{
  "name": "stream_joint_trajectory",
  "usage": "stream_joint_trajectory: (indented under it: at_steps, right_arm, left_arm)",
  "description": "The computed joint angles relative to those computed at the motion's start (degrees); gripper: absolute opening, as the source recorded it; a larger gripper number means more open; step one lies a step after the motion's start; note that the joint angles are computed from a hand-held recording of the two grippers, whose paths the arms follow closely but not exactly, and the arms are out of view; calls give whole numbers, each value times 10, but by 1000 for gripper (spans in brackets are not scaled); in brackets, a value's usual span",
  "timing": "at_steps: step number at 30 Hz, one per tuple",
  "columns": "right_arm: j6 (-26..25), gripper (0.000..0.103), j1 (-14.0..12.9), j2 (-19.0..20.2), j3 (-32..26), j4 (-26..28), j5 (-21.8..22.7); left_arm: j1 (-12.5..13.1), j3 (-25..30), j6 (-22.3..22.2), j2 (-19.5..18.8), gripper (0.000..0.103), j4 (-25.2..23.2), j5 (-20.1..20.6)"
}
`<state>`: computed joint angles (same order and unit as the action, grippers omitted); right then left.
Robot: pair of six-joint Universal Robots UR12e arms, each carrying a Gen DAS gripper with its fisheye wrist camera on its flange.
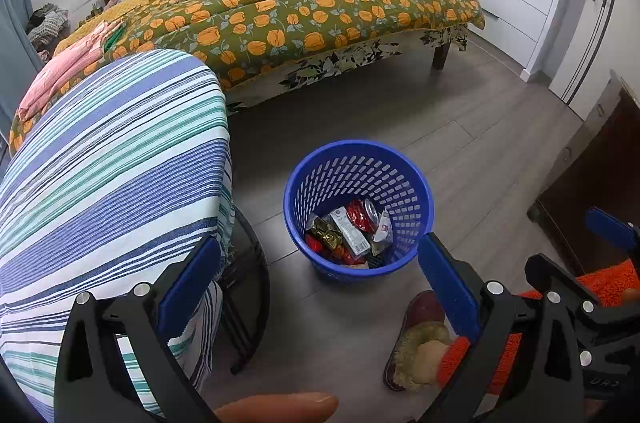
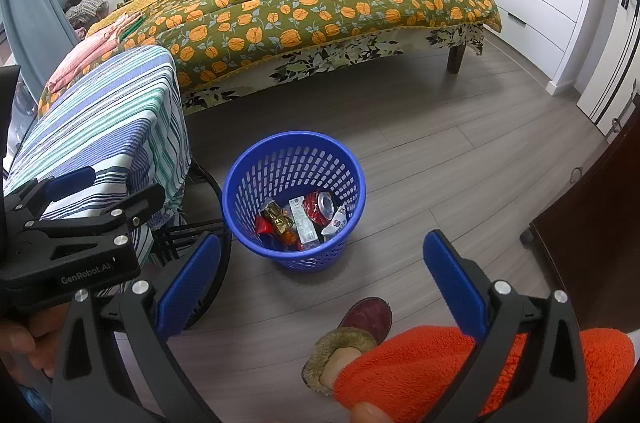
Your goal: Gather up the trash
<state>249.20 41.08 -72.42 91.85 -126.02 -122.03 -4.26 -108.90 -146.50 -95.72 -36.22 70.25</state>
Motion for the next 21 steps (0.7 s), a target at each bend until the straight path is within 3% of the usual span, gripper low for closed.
stream_joint_trajectory:
  at_steps: [17,21]
  right_arm:
    - [1,98,-1,-2,2,2,2]
    - [3,98,-1,-3,3,4,2]
  left_arm:
    - [-1,-8,-7,1,98,24,4]
    - [-1,-4,-1,2,97,4,2]
